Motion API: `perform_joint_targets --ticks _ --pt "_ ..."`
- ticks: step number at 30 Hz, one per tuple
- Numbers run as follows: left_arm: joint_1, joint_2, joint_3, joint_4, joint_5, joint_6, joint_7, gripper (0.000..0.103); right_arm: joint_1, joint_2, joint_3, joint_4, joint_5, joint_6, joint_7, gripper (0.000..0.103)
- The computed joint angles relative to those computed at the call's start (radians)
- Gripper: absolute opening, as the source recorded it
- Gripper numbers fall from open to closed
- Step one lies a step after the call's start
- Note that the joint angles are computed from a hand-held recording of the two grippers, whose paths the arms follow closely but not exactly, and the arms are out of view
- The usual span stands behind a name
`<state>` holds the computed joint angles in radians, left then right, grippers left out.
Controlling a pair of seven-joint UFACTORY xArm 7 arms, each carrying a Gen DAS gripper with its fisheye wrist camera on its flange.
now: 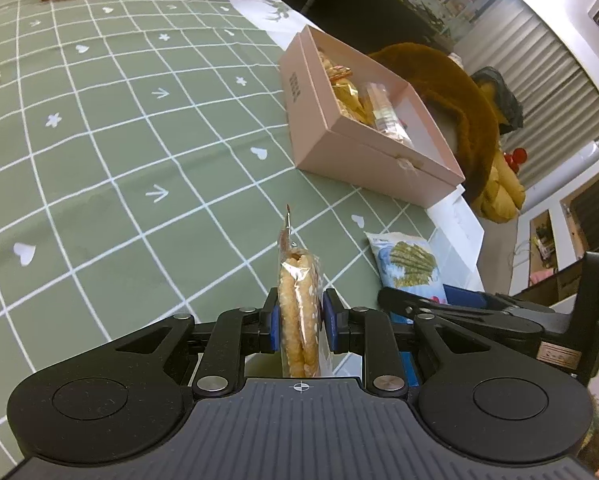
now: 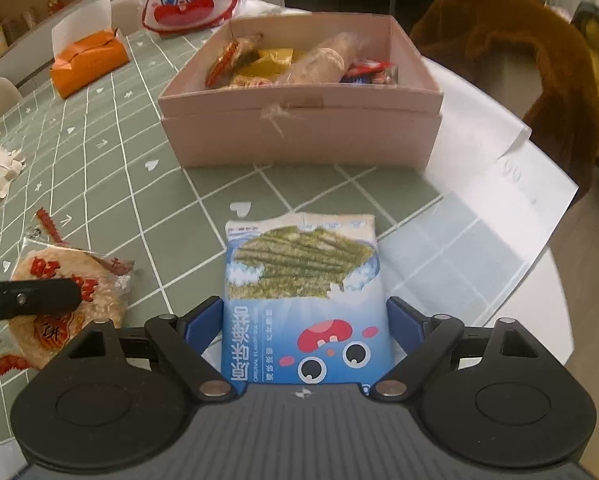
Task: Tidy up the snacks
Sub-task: 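Lift the round cracker with the left gripper while the right raises the blue packet, then lower both packets into the pink box and open both grippers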
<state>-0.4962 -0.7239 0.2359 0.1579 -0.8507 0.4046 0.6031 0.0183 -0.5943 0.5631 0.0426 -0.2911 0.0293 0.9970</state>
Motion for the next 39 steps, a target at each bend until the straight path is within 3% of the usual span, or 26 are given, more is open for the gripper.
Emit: perform_joint_targets --ticks 4,7,10,16,19,22,23,24,30,34,37,39 --pt "0.006 -0.008 0.006 -0.003 0.001 0.014 0.009 0.025 -0.023 0.013 0.046 0.030 -0.025 0.043 0.005 0.087" --pt "0.005 -0.015 0.009 -0.007 -0.003 0.027 0.019 0.025 0.043 -0.020 -0.006 0.020 -0.024 0.086 0.003 0.084" --pt "0.003 -0.024 0.009 -0.014 -0.018 0.031 0.027 0.025 0.087 -0.091 0.001 0.014 -0.048 0.162 0.020 0.081" --pt "-0.009 -0.089 0.045 0.020 -0.080 0.057 0.040 0.022 0.279 -0.317 -0.151 -0.015 -0.027 0.327 -0.026 0.077" --pt "-0.026 -0.095 0.067 0.115 -0.124 0.094 0.067 0.022 0.311 -0.488 -0.213 -0.003 -0.035 0.402 -0.103 0.077" --pt "-0.064 -0.031 0.075 0.247 -0.205 0.103 0.129 0.022 0.255 -0.582 -0.268 0.053 -0.090 0.398 -0.173 0.078" --pt "-0.078 0.005 0.074 0.295 -0.233 0.104 0.156 0.022 0.195 -0.593 -0.294 0.098 -0.094 0.361 -0.205 0.078" --pt "-0.098 0.048 0.081 0.343 -0.268 0.110 0.189 0.022 0.176 -0.588 -0.279 0.102 -0.059 0.355 -0.239 0.078" --pt "-0.177 0.374 0.095 0.606 -0.545 0.124 0.339 0.023 0.009 -0.487 -0.339 0.189 -0.036 0.193 -0.347 0.078" --pt "-0.149 0.691 0.096 0.798 -0.574 0.257 0.267 0.030 -0.053 -0.383 -0.367 0.198 -0.004 0.086 -0.425 0.078" --pt "-0.141 0.809 0.035 0.854 -0.558 0.121 0.260 0.032 -0.084 -0.240 -0.395 0.223 0.026 0.017 -0.482 0.078" --pt "-0.117 0.814 0.009 0.846 -0.611 0.107 0.301 0.032 -0.102 -0.156 -0.398 0.242 0.052 -0.027 -0.502 0.078"
